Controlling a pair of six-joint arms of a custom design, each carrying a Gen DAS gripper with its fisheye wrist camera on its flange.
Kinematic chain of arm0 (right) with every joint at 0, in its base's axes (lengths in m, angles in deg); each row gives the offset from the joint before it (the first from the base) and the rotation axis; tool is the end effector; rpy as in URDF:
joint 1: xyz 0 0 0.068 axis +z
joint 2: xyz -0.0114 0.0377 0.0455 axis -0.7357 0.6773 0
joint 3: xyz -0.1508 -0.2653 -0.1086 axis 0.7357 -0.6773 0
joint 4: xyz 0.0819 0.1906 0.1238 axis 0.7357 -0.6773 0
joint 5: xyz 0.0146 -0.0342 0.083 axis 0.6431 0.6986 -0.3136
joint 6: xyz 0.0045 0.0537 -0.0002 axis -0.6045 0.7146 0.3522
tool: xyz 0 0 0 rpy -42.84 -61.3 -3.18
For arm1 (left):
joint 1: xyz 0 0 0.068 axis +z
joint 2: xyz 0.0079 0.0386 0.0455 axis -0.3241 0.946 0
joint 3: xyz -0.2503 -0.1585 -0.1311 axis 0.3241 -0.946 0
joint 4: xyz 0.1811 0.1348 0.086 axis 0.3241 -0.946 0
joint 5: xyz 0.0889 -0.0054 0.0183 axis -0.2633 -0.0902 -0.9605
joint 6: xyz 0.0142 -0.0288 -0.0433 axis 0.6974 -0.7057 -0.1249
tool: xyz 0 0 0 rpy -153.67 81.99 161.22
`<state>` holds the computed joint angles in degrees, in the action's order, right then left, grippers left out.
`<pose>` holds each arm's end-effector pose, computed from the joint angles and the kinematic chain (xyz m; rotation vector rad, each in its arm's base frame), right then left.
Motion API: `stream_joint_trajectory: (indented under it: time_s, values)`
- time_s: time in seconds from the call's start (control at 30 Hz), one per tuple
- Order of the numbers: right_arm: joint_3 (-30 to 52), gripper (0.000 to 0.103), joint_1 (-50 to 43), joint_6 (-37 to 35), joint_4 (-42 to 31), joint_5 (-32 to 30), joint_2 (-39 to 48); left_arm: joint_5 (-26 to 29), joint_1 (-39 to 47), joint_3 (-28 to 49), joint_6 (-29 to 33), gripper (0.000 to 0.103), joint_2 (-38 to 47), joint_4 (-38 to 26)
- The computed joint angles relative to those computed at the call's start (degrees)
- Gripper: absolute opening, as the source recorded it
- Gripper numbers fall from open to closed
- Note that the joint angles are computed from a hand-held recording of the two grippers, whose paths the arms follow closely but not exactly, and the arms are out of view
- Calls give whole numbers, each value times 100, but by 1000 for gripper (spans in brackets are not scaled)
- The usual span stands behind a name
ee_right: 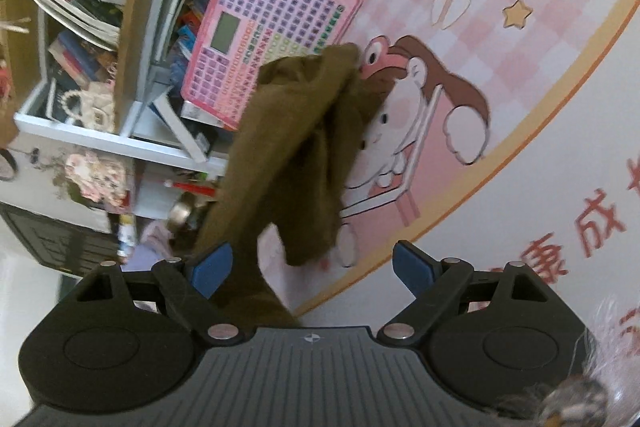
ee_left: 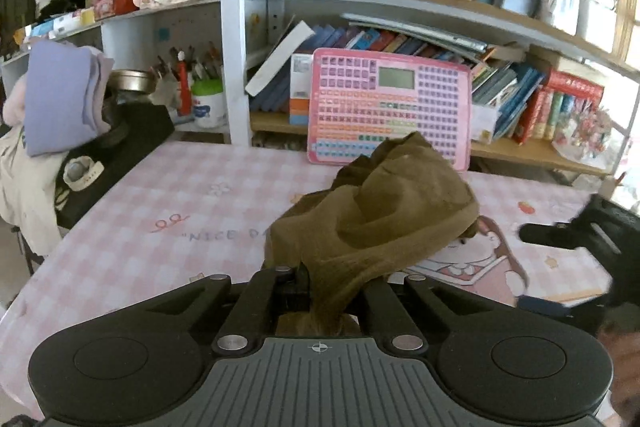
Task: Fold clothes
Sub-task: 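Grasp the brown garment's edge with the left gripper while the right gripper grasps another edge, then lift the brown garment with both grippers and spread it flat on the table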
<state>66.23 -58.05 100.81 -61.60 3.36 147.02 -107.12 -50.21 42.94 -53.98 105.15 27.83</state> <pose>0.3926 -0.0411 0.1090 0.2107 2.4123 1.5334 0.1910 -0.0872 0.1988 -0.5277 2.1054 0.2226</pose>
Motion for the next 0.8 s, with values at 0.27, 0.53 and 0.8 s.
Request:
stream_joint_trajectory:
  time_s: [0.27, 0.53, 0.8]
  values:
    - [123, 57, 203, 3059, 1628, -707, 648, -218, -235, 39, 475, 2, -936, -40]
    - [797, 37, 560, 4843, 3129, 222, 1371, -695, -552, 165, -77, 2, -1410, -929]
    - [1231, 38, 742, 4786, 2495, 539, 1648, -923, -561, 301, -687, 2, -1581, -1849]
